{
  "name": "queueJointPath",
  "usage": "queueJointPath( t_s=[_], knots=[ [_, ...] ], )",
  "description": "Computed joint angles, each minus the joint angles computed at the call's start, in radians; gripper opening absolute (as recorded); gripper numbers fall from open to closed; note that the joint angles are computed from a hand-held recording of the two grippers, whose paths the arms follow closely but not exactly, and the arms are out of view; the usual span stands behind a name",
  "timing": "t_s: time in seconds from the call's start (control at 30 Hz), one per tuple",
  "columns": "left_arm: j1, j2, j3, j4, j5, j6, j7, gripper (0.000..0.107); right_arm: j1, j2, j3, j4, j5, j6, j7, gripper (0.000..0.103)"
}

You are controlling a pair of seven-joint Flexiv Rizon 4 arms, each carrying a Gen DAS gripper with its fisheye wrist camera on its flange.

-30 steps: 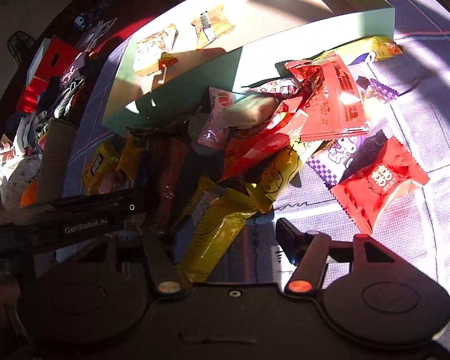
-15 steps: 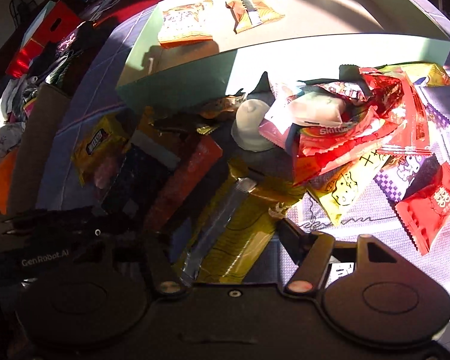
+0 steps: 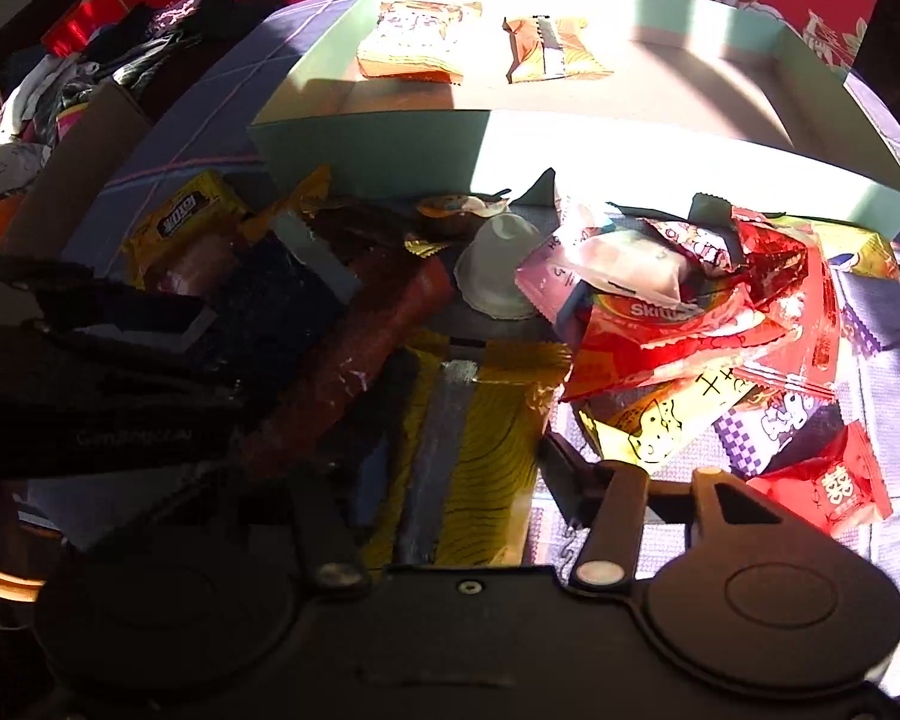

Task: Organize snacks
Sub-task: 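Grasp the blue cracker pack with left gripper while right grasps yellow bar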

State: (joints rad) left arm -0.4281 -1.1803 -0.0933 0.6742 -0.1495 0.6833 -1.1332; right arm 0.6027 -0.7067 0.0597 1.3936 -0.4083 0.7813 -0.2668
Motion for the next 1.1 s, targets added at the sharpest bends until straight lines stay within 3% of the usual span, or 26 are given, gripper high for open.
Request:
queueJointPath(
  t_s=[0.03, 0.3, 0.37, 0.5, 0.7, 0.83, 0.87, 0.93, 1.1],
  knots=[
    [0.005, 0.004, -0.015, 0.006, -0.013, -0.014, 0.011, 0.016, 0.001, 0.007, -0.003, 0.012, -0.002, 0.001, 0.005, 0.054],
    [0.02, 0.039, -0.006, 0.069, -0.033, -0.038, -0.078, 0.019, -0.01, 0.085, 0.005, 0.136, -0.003, 0.071, 0.101, 0.056],
    [0.016, 0.05, 0.011, 0.082, -0.013, -0.024, -0.1, 0.023, -0.006, 0.084, 0.008, 0.131, -0.013, 0.059, 0.098, 0.058],
    [-0.004, 0.022, 0.034, 0.017, 0.026, -0.04, -0.117, 0.047, 0.006, 0.064, 0.004, 0.099, -0.032, 0.033, 0.094, 0.065],
    [-0.03, -0.044, 0.043, -0.118, 0.053, -0.081, -0.107, 0.044, 0.013, 0.05, 0.0, 0.076, -0.048, 0.005, 0.079, 0.064],
    [-0.05, -0.068, 0.074, -0.172, 0.094, -0.083, -0.099, 0.057, 0.009, 0.048, -0.005, 0.085, -0.052, 0.022, 0.085, 0.063],
    [-0.051, -0.074, 0.074, -0.182, 0.099, -0.082, -0.091, 0.056, 0.011, 0.047, -0.007, 0.085, -0.056, 0.021, 0.085, 0.063],
    [-0.048, -0.105, 0.062, -0.244, 0.086, -0.13, -0.069, 0.042, 0.02, 0.045, -0.013, 0.08, -0.075, 0.0, 0.076, 0.055],
    [-0.038, -0.116, 0.053, -0.265, 0.06, -0.167, -0.09, 0.039, 0.018, 0.059, -0.015, 0.111, -0.092, 0.03, 0.084, 0.049]
  ],
)
